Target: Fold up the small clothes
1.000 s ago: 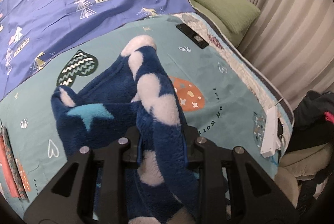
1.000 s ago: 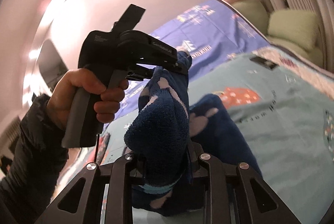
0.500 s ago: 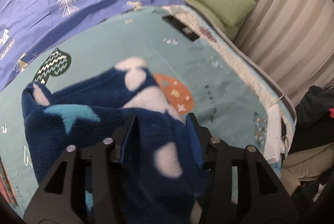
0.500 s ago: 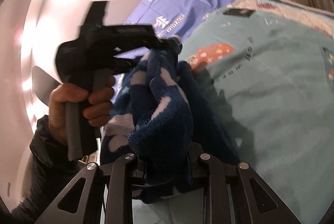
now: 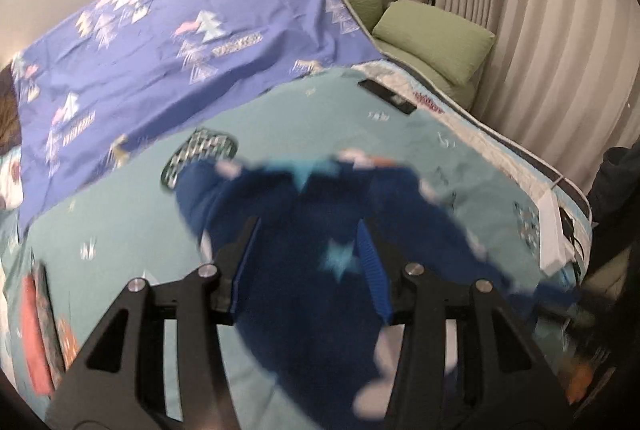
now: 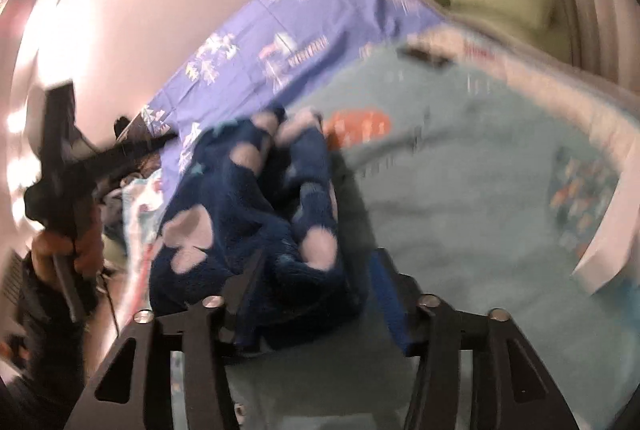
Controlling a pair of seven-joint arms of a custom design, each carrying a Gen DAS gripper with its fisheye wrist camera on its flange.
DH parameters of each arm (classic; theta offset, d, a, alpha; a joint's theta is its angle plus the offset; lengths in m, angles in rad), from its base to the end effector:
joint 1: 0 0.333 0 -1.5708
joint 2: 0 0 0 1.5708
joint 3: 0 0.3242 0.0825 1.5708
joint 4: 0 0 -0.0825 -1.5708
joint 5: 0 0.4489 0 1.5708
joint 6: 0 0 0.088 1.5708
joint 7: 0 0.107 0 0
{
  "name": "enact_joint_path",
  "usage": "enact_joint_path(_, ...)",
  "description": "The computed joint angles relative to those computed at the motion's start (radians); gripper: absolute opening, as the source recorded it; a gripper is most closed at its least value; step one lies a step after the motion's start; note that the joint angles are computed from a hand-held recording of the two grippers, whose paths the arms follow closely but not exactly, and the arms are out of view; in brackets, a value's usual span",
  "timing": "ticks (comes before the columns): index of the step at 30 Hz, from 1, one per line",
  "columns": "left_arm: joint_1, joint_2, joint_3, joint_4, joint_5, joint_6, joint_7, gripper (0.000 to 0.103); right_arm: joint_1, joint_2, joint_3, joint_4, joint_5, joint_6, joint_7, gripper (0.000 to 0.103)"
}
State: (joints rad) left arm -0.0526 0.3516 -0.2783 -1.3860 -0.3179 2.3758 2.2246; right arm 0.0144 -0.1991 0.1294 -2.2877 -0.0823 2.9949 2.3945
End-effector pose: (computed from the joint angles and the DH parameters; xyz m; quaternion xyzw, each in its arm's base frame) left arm 0.7452 -0.2202 0.5917 -0.3592 0.8601 -0.3308 0.1479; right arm 0.5790 0.0931 0.5185 -0.4217 0.7941 -0.1632 0.4060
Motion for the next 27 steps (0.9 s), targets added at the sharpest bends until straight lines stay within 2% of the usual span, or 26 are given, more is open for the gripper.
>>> enact_joint_path(1,0.024,-0.021,-0.012,-0.031,-0.046,-0.010,0.029,0.044,-0.034,-0.011,0.032,0.008,-0.068,-0.005,0.030,0.017)
enact_joint_path(3,0.053,-0.074,-0.024,-0.107,-0.121,-0.024,0.103,0.041,-0.073,-0.022,0.074,0.030,-0.179,0.006,0.055,0.015)
enact_joint_path(4,0.050,-0.091,-0.019,-0.132,-0.132,-0.018,0.123,0.041,-0.066,-0.012,0.074,0.045,-0.195,0.027,0.036,0.014)
enact_joint_path(5,0.043,-0.115,-0.015,-0.171,-0.134,-0.005,0.155,0.041,-0.024,0.009,0.046,0.068,-0.164,0.042,-0.033,0.014)
enact_joint_path(7,0.030,-0.133,-0.006,-0.204,-0.145,-0.012,0.191,0.037,0.037,0.045,0.006,0.104,-0.090,0.021,-0.131,0.014)
enact_joint_path(9,0.015,-0.133,0.005,-0.225,-0.140,-0.037,0.195,0.037,0.083,0.097,-0.027,0.151,-0.009,-0.039,-0.209,0.013)
enact_joint_path(10,0.006,-0.133,0.010,-0.249,-0.133,-0.013,0.200,0.037,0.080,0.126,-0.028,0.175,-0.030,-0.102,-0.184,0.008)
enact_joint_path(11,0.002,-0.126,0.008,-0.273,-0.143,0.008,0.227,0.037,0.077,0.150,-0.032,0.191,-0.088,-0.158,-0.125,0.007)
enact_joint_path(12,0.003,-0.120,0.004,-0.286,-0.164,0.013,0.245,0.037,0.085,0.183,-0.045,0.198,-0.085,-0.198,-0.097,0.007)
enact_joint_path(13,0.003,-0.127,-0.003,-0.315,-0.195,0.051,0.270,0.037,0.098,0.200,-0.059,0.187,-0.015,-0.181,-0.118,0.006)
enact_joint_path(14,-0.001,-0.137,-0.008,-0.340,-0.212,0.096,0.298,0.037,0.107,0.196,-0.073,0.146,-0.016,-0.112,-0.076,0.006)
enact_joint_path(15,-0.010,-0.139,-0.005,-0.345,-0.203,0.111,0.292,0.037,0.116,0.190,-0.083,0.136,-0.064,-0.098,-0.039,0.006)
enact_joint_path(18,-0.014,-0.123,0.002,-0.316,-0.199,0.080,0.251,0.037,0.132,0.182,-0.093,0.166,-0.140,-0.181,0.000,0.007)
enact_joint_path(22,-0.006,-0.138,0.005,-0.318,-0.207,0.084,0.268,0.037,0.144,0.167,-0.103,0.194,-0.026,-0.223,-0.110,0.007)
enact_joint_path(27,-0.002,-0.217,0.021,-0.377,-0.258,0.092,0.298,0.037,0.128,0.139,-0.081,0.210,-0.186,-0.153,-0.082,0.008)
